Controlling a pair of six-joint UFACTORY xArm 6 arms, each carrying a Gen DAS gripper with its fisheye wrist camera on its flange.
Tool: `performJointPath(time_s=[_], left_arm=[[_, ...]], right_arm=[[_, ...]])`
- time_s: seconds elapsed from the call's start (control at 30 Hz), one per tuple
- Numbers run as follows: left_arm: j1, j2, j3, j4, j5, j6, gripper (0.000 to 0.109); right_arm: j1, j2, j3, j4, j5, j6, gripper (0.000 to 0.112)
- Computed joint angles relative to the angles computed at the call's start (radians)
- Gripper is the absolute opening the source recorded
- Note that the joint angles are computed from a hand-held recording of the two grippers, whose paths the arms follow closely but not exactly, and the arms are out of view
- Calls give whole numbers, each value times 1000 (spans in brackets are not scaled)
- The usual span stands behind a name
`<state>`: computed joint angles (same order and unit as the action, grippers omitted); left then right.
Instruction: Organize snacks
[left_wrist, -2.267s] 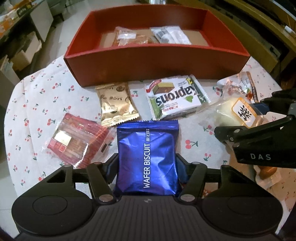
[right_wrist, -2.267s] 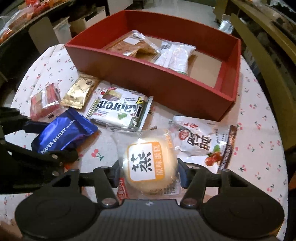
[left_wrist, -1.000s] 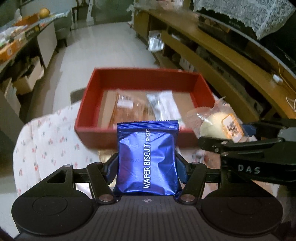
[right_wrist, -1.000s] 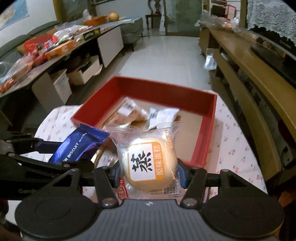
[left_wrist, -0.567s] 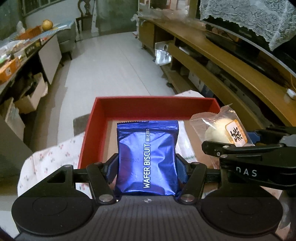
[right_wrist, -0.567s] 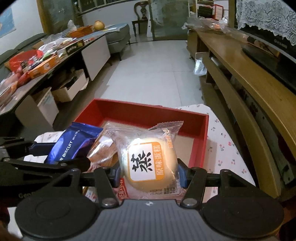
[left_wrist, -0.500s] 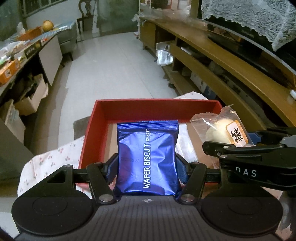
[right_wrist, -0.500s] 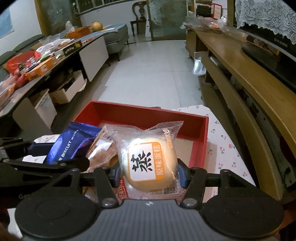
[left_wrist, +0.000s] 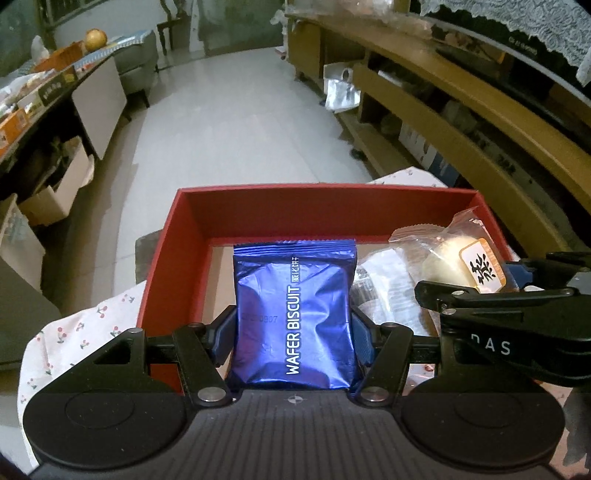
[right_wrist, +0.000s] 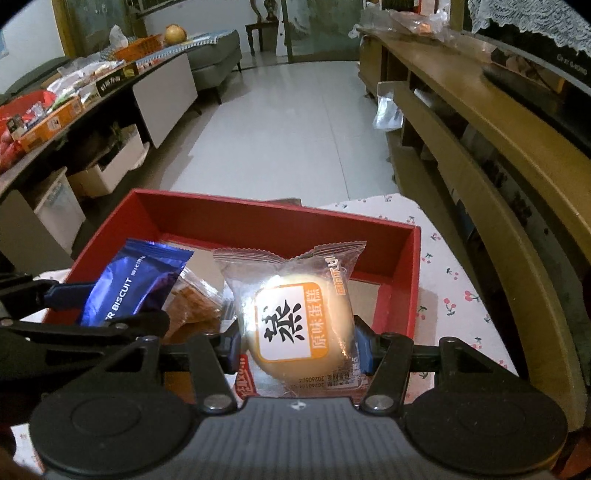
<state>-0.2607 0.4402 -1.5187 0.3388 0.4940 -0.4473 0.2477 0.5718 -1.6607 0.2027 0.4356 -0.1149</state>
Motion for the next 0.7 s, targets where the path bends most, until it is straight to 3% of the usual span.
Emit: performJointPath(time_s=[0.37,0.7], left_arm=[[0,27,-6,-5,26,-12,69],[1,14,8,9,19,-32,74]], right_arm=[[7,27,-13,-91,11,30,60],[3,23,-22,-79,23,17,61]])
